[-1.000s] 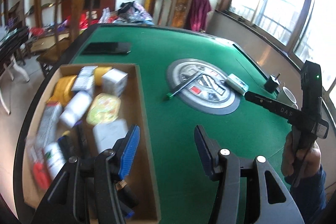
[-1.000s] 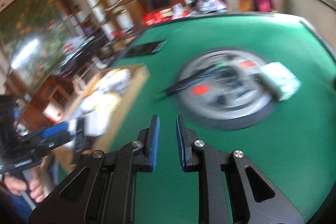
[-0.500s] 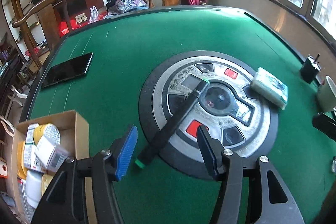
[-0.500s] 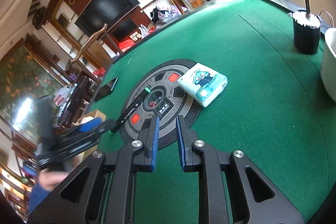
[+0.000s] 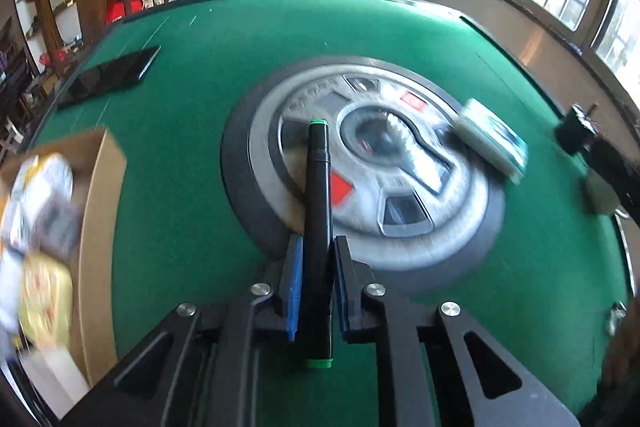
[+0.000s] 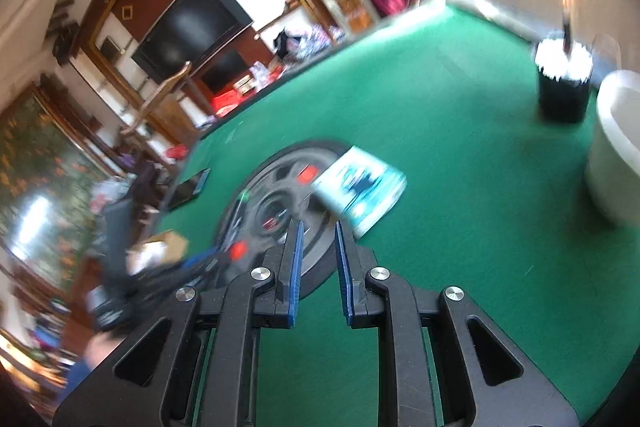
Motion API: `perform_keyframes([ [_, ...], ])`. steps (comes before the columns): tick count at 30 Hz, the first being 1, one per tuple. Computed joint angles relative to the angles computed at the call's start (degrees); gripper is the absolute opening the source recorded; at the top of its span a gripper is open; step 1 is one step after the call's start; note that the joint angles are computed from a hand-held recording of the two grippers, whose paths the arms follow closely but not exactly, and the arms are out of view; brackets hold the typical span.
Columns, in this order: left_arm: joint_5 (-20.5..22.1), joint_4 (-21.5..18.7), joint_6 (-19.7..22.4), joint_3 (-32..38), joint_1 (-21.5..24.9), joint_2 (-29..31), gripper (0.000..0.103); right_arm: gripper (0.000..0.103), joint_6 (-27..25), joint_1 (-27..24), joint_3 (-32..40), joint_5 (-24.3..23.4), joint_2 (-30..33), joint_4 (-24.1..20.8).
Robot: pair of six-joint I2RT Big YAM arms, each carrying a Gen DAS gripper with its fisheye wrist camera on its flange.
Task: Organize objects
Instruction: 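Grasp the green-capped black marker with the left tool while the right tool grasps the cartoon tissue pack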
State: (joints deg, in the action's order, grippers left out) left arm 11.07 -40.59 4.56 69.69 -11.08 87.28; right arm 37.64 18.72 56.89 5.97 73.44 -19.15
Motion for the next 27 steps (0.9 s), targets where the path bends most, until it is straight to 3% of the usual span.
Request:
perform_keyframes([
  [2, 0.8, 2.1, -0.7, -4.4, 0.2, -3.4, 0.013, 0.036, -2.2, -1.1, 0.7, -1.0, 1.1, 1.7],
  [3, 1.4, 2.7, -1.2, -5.9, 0.4, -4.7, 0.013, 0.059, -2.8, -1.8, 1.1, -2.4, 1.7, 2.5],
  [4, 2.4, 2.6, -1.6, -6.6, 0.8, -5.3, 0.013, 0.073, -3.3, -2.6, 1.7, -4.5, 2.7, 3.5],
  [5, 3.0, 2.3, -1.2, -6.7, 1.0, -5.5, 0.013, 0.074, -4.1, -3.2, 3.2, -6.1, 4.2, 2.6],
  [7, 4.2, 2.7, -1.3, -7.1, 1.7, -5.4, 0.013, 0.074, -5.6, -3.4, 6.4, -4.9, 6.6, -0.6],
  [12, 4.1, 4.0, -1.0, -6.8, 1.4, -4.7, 0.013, 0.074, -16.7, -1.4, 15.2, 4.9, 13.9, -9.7],
  [16, 1.9, 4.8, -0.3, -6.1, 0.3, -4.2, 0.013, 0.074, -20.7, -0.7, 18.0, 6.3, 17.7, -14.0],
  [17, 1.9, 4.9, -0.2, -6.2, 0.3, -4.3, 0.013, 0.072, -21.5, -0.4, 18.7, 7.1, 18.7, -15.3],
  [18, 2.0, 5.1, -0.2, -6.2, 0.4, -4.3, 0.013, 0.061, -22.3, -0.4, 18.2, 6.7, 18.8, -14.9],
  [21, 3.2, 5.4, -0.6, -6.0, 0.9, -3.8, 0.013, 0.044, -20.2, -1.1, 17.3, 4.6, 17.9, -15.0],
  [27, 5.3, 5.4, -1.6, -6.0, 1.8, -3.7, 0.013, 0.029, -14.5, 0.4, 15.3, 5.2, 15.2, -16.4],
])
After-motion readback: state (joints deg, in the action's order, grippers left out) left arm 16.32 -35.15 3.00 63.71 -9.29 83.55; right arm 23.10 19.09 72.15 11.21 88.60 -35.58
